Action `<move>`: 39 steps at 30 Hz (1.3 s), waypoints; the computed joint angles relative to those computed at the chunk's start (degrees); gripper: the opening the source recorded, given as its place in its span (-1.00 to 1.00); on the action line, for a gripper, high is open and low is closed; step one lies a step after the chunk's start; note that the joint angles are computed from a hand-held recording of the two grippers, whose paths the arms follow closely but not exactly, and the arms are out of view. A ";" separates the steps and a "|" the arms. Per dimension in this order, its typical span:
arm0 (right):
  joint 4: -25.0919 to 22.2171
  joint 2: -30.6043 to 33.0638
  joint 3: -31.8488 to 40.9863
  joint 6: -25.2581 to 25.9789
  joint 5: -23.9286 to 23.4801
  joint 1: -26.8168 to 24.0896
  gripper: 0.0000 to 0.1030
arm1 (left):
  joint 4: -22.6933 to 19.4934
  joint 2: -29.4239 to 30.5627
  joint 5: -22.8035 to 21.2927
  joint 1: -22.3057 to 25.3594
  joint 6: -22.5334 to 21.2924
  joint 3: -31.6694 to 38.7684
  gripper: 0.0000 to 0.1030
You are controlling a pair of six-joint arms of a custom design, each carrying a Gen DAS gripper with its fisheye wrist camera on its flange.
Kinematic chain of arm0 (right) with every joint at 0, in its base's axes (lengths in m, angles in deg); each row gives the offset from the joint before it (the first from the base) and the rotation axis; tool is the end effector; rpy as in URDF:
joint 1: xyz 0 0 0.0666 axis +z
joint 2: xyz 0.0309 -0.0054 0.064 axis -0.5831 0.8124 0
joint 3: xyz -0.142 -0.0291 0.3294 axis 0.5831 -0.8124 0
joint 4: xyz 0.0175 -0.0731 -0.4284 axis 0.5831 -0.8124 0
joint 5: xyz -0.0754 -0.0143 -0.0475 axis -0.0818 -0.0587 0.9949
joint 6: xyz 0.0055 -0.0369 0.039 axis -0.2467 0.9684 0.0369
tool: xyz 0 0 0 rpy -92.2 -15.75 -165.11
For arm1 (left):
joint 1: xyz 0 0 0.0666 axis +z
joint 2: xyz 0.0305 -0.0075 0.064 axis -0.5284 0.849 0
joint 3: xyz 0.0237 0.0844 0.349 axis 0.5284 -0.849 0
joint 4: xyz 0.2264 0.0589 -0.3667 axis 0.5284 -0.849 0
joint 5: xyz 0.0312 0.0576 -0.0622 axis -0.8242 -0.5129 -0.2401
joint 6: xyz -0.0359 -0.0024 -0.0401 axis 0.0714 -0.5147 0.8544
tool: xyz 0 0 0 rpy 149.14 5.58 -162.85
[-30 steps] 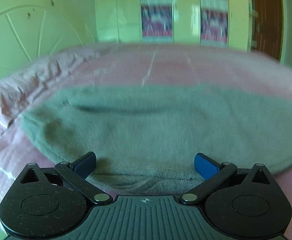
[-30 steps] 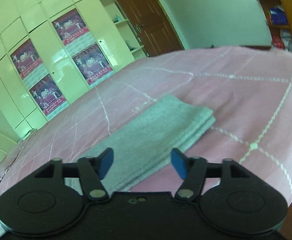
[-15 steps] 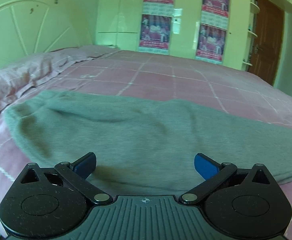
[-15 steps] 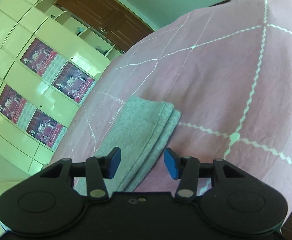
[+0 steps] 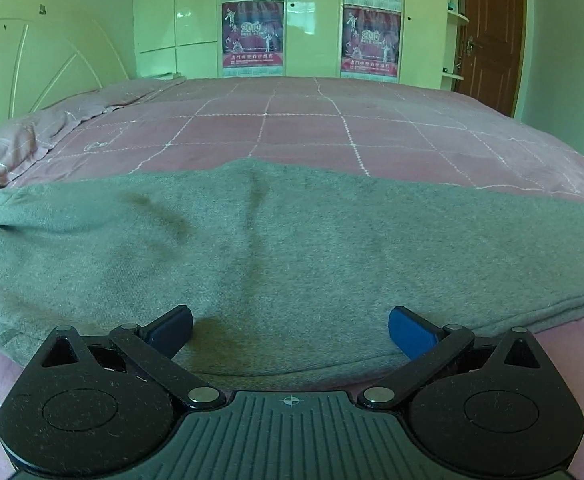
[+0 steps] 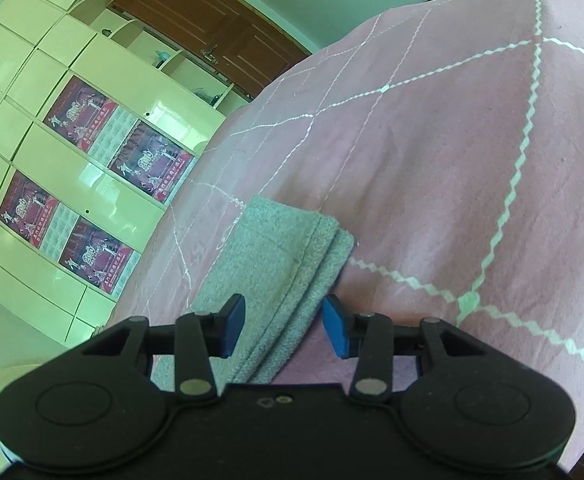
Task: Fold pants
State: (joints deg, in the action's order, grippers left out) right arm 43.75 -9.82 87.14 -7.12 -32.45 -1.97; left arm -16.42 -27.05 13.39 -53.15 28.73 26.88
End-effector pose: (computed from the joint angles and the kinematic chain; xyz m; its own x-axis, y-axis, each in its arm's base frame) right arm 0.3028 0.1761 0.3993 -0.1501 0.8425 -0.5174 0.4359 0.5261 0.7302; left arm 0.4071 -0.1490 0.3677 -0.6025 0.0188 -0.7979 0.0378 0.9993 -0.0050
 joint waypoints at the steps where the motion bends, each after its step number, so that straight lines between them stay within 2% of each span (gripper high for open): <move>1: 0.02 0.04 0.02 0.03 0.01 0.03 -0.31 | -0.03 0.02 -0.32 -0.37 0.04 0.14 1.00; 10: 0.52 -0.65 -0.29 0.90 -0.24 0.28 -0.26 | -0.13 3.74 0.94 -4.24 0.53 4.03 1.00; 14: 3.36 -2.52 -2.36 -0.01 -0.81 -0.20 -0.27 | 0.33 6.68 1.46 -7.45 1.22 6.76 1.00; 17: 3.33 -3.01 -2.66 -0.84 -1.06 -0.43 -0.33 | -0.37 9.56 1.84 -10.18 1.76 9.45 1.00; 23: 4.75 -4.44 -3.79 -1.87 -0.69 -1.24 -0.31 | -1.22 13.38 1.81 -14.27 1.90 13.17 1.00; 29: 5.32 -5.67 -4.81 -3.07 0.64 -1.79 -0.35 | -1.56 14.41 0.22 -15.96 2.57 13.93 1.00; 33: 5.67 -5.90 -5.37 -3.72 -1.44 -3.04 -0.42 | -1.81 14.80 0.02 -16.20 2.45 14.11 1.00; 39: 7.29 -4.82 -5.15 -2.90 -4.66 -4.21 -0.38 | -0.18 13.96 0.20 -16.10 1.64 12.47 1.00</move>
State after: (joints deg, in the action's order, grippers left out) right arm 51.05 -14.64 81.99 -10.02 -37.11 -6.17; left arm -16.60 -13.09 13.59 -69.25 30.37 39.36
